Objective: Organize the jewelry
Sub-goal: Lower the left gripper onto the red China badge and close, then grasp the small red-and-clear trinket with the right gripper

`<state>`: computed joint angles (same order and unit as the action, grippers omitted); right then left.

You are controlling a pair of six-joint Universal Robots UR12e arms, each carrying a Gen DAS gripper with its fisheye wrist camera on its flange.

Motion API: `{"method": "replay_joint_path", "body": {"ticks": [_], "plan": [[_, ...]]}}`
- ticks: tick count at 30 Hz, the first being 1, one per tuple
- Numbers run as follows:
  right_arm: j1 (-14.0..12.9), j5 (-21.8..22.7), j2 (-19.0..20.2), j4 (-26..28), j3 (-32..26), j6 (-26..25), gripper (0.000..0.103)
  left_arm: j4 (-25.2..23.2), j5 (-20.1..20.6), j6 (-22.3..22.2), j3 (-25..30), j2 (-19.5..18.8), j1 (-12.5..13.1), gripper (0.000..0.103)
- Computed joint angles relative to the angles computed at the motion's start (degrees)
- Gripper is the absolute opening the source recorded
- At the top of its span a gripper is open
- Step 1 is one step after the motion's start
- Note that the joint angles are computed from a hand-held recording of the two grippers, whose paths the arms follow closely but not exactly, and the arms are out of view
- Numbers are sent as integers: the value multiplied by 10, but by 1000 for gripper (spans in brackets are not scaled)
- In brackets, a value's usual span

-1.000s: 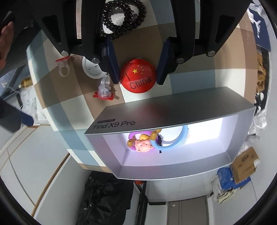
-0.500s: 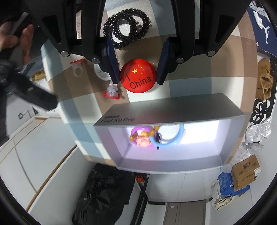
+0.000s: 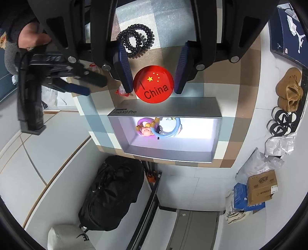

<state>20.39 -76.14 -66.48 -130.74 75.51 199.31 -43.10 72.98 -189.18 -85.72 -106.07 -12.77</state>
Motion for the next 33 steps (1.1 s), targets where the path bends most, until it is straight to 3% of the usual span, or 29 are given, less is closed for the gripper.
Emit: {"method": "replay_joint_path", "body": {"ticks": [3, 8, 11, 13, 16, 18, 19, 25, 33], "plan": [[6, 4, 11, 16, -14, -17, 87, -1, -3, -1, 0, -1, 3, 38], [17, -13, 26, 43, -36, -33, 85, 7, -12, -5, -7, 4, 12, 38], [21, -17, 34, 54, -49, -40, 68, 10, -11, -7, -11, 7, 15, 38], [23, -25, 38, 58, -55, -44, 66, 10, -12, -8, -12, 7, 16, 38], [28, -40, 43, 61, -62, -51, 56, 7, -10, -9, -13, 7, 18, 38], [29, -40, 45, 63, -65, -52, 32, 7, -11, -9, -13, 8, 18, 38], [30, -46, 46, 66, -67, -52, 30, 8, -10, -9, -14, 8, 18, 38], [34, -65, 45, 53, -65, -55, 28, 11, -13, -10, -15, 8, 19, 38], [32, -41, 33, 33, -55, -64, 28, 19, -15, -16, -13, 8, 19, 38]]}}
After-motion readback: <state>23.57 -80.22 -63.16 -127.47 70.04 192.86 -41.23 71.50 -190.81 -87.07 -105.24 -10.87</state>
